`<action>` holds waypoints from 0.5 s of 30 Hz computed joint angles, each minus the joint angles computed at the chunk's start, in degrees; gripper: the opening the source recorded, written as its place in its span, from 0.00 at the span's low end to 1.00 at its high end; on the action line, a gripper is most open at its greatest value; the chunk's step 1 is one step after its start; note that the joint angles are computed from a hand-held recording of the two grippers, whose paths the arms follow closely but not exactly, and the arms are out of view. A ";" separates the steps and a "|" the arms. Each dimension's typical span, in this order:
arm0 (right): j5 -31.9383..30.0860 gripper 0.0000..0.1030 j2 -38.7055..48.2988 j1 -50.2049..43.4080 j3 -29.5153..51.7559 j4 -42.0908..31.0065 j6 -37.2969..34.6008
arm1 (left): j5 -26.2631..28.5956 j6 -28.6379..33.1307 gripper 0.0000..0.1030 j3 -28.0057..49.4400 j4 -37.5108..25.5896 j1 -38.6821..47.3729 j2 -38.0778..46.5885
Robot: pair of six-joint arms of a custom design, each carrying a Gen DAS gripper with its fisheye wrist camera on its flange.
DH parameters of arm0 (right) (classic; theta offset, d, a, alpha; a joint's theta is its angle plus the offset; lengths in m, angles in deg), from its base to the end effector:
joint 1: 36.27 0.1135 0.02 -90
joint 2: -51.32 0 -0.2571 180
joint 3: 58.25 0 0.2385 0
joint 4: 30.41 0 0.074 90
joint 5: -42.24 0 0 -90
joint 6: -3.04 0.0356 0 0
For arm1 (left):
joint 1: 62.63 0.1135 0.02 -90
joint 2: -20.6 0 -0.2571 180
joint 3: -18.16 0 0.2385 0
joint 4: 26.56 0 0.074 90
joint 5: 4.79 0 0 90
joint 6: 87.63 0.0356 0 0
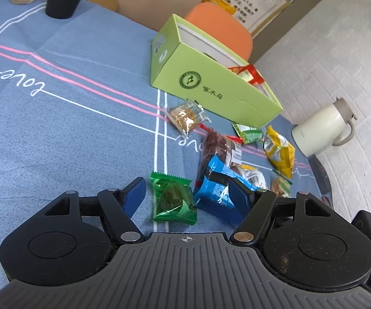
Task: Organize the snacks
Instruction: 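Lower the left gripper onto the green-wrapped candy and close it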
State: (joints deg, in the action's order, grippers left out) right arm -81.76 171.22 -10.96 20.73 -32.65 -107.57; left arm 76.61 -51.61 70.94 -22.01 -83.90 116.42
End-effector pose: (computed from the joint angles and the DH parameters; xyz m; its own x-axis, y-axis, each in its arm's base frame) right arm 0.3566 0.1907 0.1094 -0.3242 -0.4761 -0.8174 -0.8946 0.4353 0.1013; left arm 0.2870 -0.1060 0.1385 -0.5430 -0.6468 -0.5356 -0.3223 0.7494 -0.5783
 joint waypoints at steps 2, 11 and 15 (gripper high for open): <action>-0.31 0.49 1.37 -0.17 2.43 -2.78 0.87 | 0.21 0.02 0.55 0.05 -0.04 0.33 0.08; -0.06 0.89 -0.26 0.77 -0.07 0.40 0.63 | 1.89 0.69 0.51 -2.18 1.46 1.66 -1.02; -1.45 0.86 -1.60 0.48 -1.49 -0.74 0.86 | 1.27 2.21 0.48 -2.98 -1.13 1.51 -3.63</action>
State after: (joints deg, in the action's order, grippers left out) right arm -83.21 169.61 -10.48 19.24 -33.39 -106.71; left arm 77.88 -49.39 67.96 -23.14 -82.39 112.79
